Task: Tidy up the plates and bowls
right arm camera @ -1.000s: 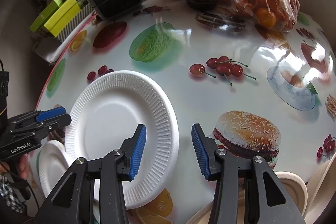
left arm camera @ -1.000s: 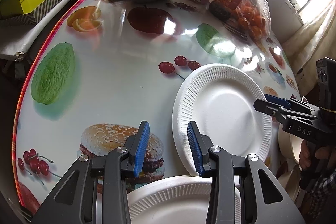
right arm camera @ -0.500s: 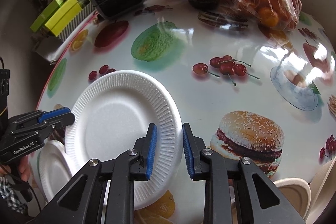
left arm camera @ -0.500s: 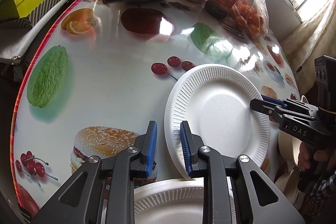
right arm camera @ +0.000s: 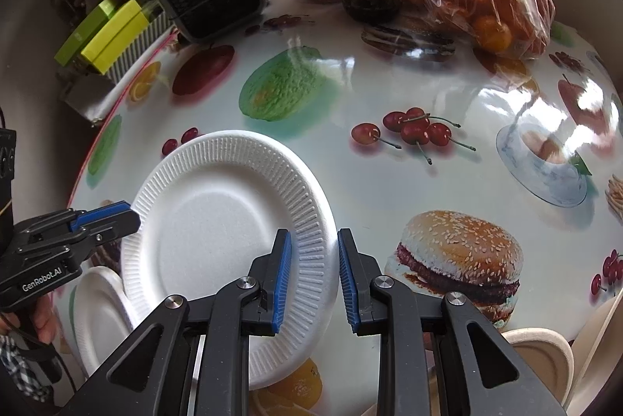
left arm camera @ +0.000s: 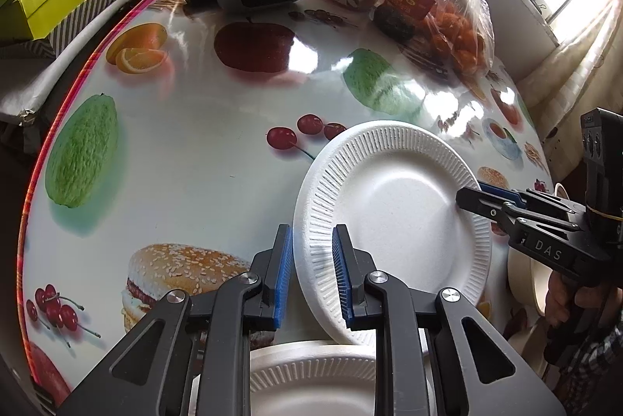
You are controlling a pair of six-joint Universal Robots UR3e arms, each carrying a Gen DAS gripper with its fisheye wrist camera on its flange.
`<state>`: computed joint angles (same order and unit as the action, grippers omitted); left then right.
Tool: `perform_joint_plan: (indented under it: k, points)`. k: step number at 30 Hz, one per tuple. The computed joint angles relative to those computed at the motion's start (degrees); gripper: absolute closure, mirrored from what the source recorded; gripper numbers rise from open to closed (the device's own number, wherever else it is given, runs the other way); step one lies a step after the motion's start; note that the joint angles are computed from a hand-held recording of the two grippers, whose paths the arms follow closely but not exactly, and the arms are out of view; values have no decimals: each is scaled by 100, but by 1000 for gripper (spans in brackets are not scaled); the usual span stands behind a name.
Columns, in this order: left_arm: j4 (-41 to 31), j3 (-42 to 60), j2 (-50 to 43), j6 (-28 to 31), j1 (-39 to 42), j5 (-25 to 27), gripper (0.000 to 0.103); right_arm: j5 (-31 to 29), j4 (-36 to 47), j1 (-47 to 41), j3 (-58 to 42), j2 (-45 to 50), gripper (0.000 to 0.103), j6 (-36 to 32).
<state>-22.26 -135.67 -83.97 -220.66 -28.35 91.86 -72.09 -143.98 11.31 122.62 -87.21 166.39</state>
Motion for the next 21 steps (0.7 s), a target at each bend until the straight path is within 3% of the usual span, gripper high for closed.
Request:
perform_joint_plan:
  k: [21]
  points:
    - [-251,520,38,-89,-242,293,81,213,169,-340,205,-682,80,24]
